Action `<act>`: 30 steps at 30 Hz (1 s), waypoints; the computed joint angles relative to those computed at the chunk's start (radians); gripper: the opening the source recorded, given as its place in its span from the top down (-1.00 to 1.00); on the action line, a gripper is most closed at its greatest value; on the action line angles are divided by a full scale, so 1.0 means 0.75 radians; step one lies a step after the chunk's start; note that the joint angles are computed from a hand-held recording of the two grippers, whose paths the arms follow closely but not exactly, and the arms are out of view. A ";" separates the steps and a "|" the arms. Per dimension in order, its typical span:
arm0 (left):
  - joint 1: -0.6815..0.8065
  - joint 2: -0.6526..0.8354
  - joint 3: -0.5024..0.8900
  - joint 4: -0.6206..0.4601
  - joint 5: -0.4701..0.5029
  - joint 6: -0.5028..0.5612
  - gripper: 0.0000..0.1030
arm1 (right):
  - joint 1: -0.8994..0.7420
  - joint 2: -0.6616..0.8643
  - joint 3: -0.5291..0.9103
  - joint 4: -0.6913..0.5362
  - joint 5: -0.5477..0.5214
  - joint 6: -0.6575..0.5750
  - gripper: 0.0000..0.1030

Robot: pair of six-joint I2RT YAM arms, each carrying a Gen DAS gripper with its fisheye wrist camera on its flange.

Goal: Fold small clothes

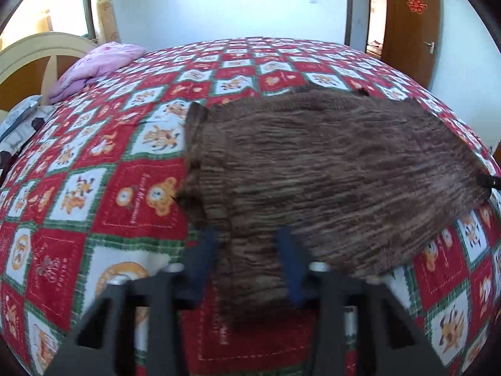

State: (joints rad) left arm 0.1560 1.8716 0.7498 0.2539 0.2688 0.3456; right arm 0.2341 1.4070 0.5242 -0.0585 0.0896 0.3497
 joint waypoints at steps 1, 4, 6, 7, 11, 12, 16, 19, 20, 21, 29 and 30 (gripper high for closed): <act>-0.006 -0.004 -0.012 0.025 0.000 0.014 0.60 | 0.003 -0.033 -0.013 -0.018 -0.002 0.002 0.88; 0.001 -0.012 -0.010 0.009 -0.006 0.024 0.80 | 0.012 -0.136 -0.080 -0.052 0.000 0.019 0.90; 0.021 -0.004 -0.003 0.003 0.009 0.028 0.81 | 0.015 -0.152 -0.121 -0.047 0.004 0.026 0.91; 0.027 -0.001 -0.008 0.011 0.007 0.034 0.81 | 0.014 -0.135 -0.130 -0.033 0.003 0.023 0.91; 0.050 0.002 -0.038 0.051 0.041 0.083 0.80 | 0.045 -0.082 -0.158 0.037 0.040 0.008 0.90; 0.054 -0.001 -0.047 0.059 0.048 0.085 0.79 | 0.056 -0.080 -0.147 0.022 0.056 0.010 0.90; 0.061 -0.014 -0.061 0.067 0.044 0.077 0.73 | 0.070 -0.073 -0.105 -0.024 0.150 0.031 0.45; 0.063 -0.027 -0.098 0.112 0.021 0.112 0.73 | 0.088 -0.109 -0.087 -0.085 0.299 0.096 0.04; 0.062 -0.030 -0.107 0.124 0.009 0.125 0.73 | 0.102 -0.140 -0.085 -0.097 0.322 0.113 0.04; 0.061 -0.033 -0.121 0.144 -0.010 0.138 0.73 | 0.116 -0.161 -0.080 -0.104 0.332 0.117 0.04; 0.109 -0.064 -0.131 0.130 -0.035 0.125 0.14 | 0.545 0.031 0.157 -0.071 0.464 0.003 0.04; 0.115 -0.068 -0.130 0.128 -0.042 0.126 0.07 | 0.598 0.120 0.221 -0.059 0.473 -0.024 0.04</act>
State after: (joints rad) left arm 0.2419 1.8204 0.6521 0.3500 0.2372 0.4399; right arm 0.6826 1.4973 0.6896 -0.1026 0.4442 0.3317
